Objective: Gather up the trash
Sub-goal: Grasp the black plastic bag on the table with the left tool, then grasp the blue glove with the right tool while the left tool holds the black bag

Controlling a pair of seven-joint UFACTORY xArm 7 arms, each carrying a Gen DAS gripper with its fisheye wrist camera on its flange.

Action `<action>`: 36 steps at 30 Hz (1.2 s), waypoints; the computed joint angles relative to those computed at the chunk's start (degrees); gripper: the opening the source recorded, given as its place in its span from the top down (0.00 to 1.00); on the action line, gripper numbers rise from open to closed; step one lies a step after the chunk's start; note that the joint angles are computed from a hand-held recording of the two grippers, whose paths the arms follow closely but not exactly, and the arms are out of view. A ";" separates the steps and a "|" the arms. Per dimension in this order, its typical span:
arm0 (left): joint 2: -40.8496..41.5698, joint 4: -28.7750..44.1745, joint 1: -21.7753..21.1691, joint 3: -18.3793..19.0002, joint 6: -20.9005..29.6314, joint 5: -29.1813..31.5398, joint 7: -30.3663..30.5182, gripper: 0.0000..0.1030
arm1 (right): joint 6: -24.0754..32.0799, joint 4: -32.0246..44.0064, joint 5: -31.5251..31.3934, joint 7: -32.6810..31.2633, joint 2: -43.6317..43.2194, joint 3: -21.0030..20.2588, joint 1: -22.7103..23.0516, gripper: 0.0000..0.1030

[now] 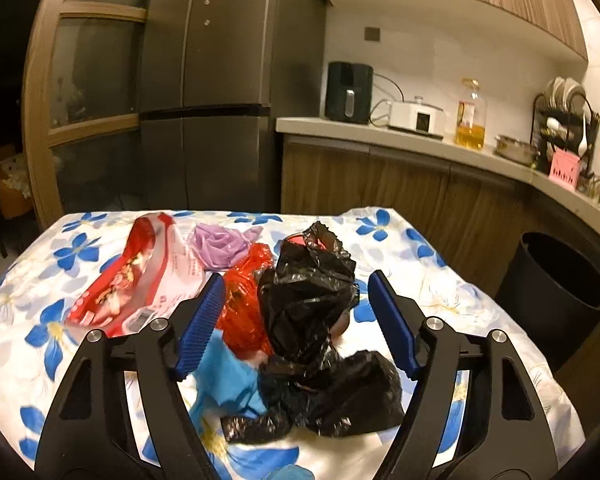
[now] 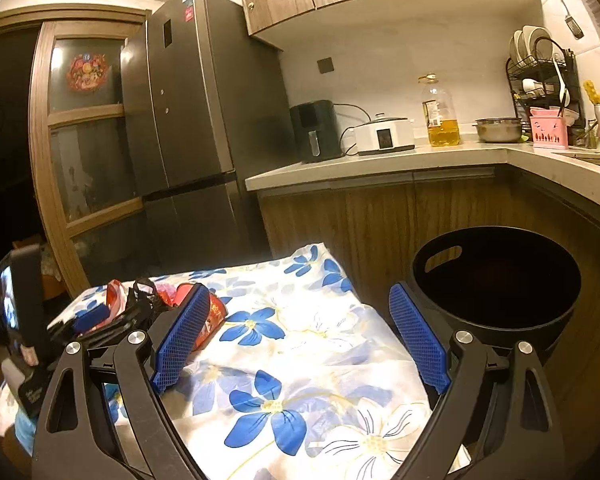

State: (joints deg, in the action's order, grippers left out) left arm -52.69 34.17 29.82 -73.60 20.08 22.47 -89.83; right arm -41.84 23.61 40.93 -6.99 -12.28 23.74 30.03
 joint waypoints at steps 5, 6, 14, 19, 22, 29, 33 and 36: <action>4.28 -0.78 1.29 -0.47 -2.93 0.17 1.37 0.76 | -0.03 1.00 0.10 -0.57 1.27 0.20 0.33 0.14; 3.80 -1.29 0.67 -0.22 -3.13 0.06 0.95 0.83 | -0.04 1.30 0.36 -1.00 1.62 0.29 0.47 0.14; -5.35 -7.96 -13.80 7.31 0.51 -0.84 -5.86 0.93 | 0.30 3.51 -0.46 -1.68 4.52 -0.19 2.81 0.15; -10.95 -11.16 -25.81 11.68 12.28 -0.19 -9.18 0.93 | 1.40 5.50 -1.54 -1.93 7.06 -0.50 4.96 0.17; -13.33 -13.14 -32.46 14.02 19.24 0.05 -10.67 0.93 | 2.29 7.64 -2.30 -2.38 9.45 -0.68 6.65 0.19; -15.00 -16.44 -42.88 17.75 29.41 1.69 -14.02 0.93 | 4.00 15.97 -1.42 -8.53 17.38 -1.97 12.92 0.25; -15.14 -17.60 -47.79 19.48 34.05 3.19 -15.54 0.93 | 6.13 21.77 -0.26 -13.18 22.84 -4.19 17.66 0.29; -14.77 -18.31 -50.66 21.12 36.08 4.72 -16.81 0.93 | 8.29 25.74 2.59 -17.20 25.95 -6.68 21.31 0.35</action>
State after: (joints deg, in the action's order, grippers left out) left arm -67.46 15.86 -20.84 -52.48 56.15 27.19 -106.63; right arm -33.55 49.35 43.52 -24.20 13.67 17.06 51.34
